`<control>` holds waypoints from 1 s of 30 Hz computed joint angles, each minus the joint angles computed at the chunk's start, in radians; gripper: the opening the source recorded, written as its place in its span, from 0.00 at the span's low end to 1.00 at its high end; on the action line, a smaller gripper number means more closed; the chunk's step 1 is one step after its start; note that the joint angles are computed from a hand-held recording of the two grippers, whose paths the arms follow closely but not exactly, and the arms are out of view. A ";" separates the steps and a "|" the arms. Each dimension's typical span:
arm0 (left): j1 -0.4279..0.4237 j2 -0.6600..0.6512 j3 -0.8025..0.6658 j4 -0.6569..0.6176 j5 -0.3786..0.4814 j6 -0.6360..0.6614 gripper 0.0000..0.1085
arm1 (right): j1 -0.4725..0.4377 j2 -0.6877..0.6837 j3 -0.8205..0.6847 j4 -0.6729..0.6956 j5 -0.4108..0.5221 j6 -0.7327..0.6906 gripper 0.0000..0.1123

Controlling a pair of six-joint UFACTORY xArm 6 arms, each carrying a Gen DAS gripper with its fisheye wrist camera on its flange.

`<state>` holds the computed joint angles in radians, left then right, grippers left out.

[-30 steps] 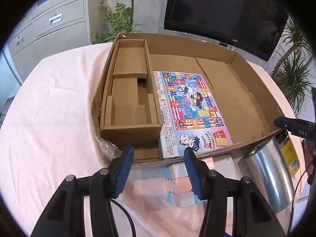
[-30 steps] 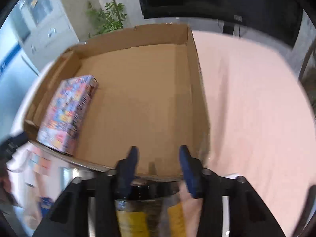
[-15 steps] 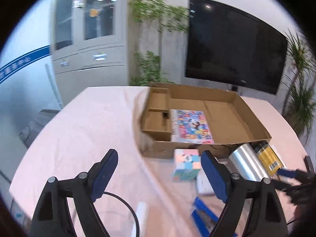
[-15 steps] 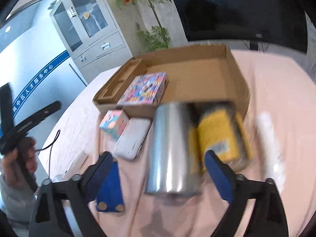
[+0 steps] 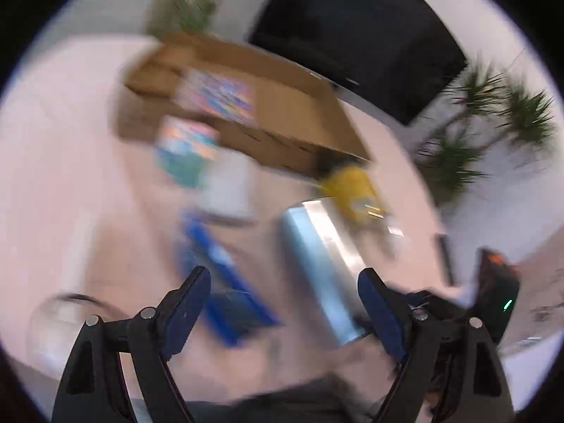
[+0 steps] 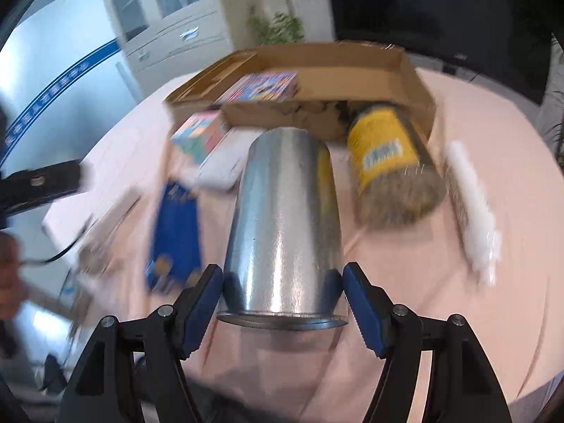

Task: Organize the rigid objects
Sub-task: 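Lift the silver can and set it upright in the tray beside the game box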

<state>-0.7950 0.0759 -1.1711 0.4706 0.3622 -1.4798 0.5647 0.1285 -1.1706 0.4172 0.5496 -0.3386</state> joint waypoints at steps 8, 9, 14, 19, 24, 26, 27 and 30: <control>-0.002 0.203 -0.154 -0.521 -0.052 0.460 0.78 | -0.163 0.023 -0.098 0.380 0.404 -0.225 0.71; -0.004 0.215 -0.167 -0.551 -0.038 0.479 0.78 | -0.161 0.059 -0.135 0.337 0.425 -0.195 0.71; 0.012 0.284 -0.276 -0.582 0.086 0.542 0.78 | -0.117 0.165 -0.232 0.348 0.515 -0.213 0.77; 0.022 0.312 -0.321 -0.574 0.149 0.549 0.77 | -0.092 0.194 -0.238 0.372 0.498 -0.199 0.79; 0.031 0.293 -0.350 -0.448 0.163 0.504 0.77 | -0.069 0.163 -0.218 0.338 0.430 -0.154 0.79; 0.039 0.278 -0.381 -0.325 0.179 0.450 0.76 | -0.086 0.171 -0.268 0.344 0.446 -0.163 0.79; 0.044 0.270 -0.402 -0.258 0.189 0.424 0.76 | -0.087 0.167 -0.286 0.354 0.436 -0.172 0.79; 0.066 0.267 -0.495 -0.105 0.236 0.402 0.76 | -0.089 0.171 -0.368 0.381 0.399 -0.212 0.79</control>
<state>-0.7289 0.3429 -1.6665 0.3651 0.5983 -1.0775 0.4761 0.2995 -1.5381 0.7981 0.9485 -0.5507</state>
